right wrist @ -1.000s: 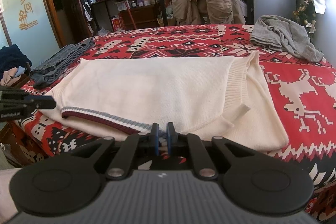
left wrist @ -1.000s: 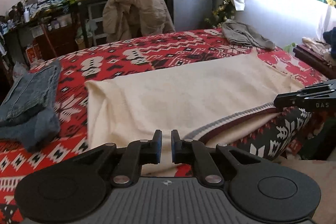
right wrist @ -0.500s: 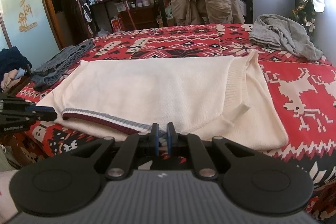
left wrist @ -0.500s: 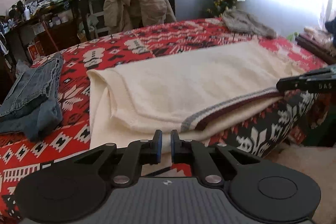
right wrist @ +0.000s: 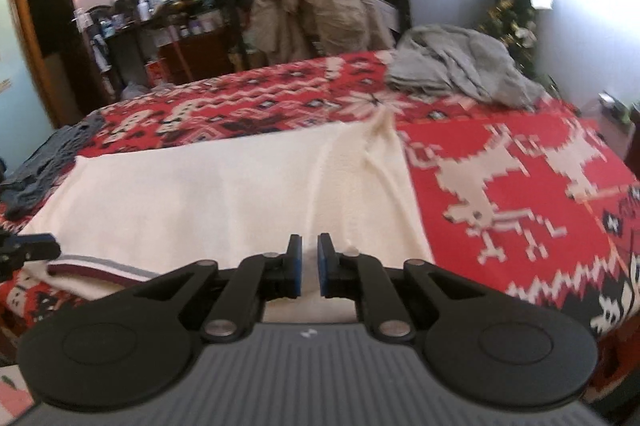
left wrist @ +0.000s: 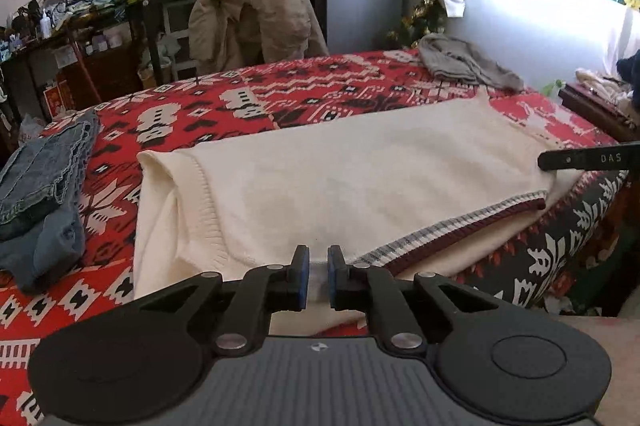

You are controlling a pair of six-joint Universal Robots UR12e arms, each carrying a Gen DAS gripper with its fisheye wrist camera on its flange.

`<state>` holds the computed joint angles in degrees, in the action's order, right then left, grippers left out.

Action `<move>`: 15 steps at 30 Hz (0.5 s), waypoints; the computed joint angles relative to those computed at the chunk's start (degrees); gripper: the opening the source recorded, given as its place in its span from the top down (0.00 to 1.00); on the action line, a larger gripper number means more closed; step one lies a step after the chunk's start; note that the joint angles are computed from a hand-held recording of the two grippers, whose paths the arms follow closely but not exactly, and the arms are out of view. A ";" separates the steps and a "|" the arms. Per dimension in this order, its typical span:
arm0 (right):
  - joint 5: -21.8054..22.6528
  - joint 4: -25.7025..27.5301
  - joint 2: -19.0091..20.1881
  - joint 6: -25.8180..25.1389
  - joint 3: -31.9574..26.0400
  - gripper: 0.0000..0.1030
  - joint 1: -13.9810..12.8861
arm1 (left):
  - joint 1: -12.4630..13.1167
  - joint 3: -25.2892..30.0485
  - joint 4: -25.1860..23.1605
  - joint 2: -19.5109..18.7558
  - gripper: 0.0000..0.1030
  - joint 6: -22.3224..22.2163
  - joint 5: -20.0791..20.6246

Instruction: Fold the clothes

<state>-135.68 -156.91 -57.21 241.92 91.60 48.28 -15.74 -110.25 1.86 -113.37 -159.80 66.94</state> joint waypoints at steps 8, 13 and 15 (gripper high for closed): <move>-0.20 1.42 -0.89 3.65 0.93 0.94 0.34 | 0.38 0.32 -0.76 0.51 0.90 -1.97 0.34; -1.57 1.80 -0.25 -2.96 -1.48 0.93 0.39 | 0.38 2.28 -1.76 -0.24 0.90 -3.52 -0.69; 0.59 3.26 0.35 -6.43 -3.03 0.93 -0.15 | -0.06 3.16 -2.47 -0.77 0.90 -2.67 0.19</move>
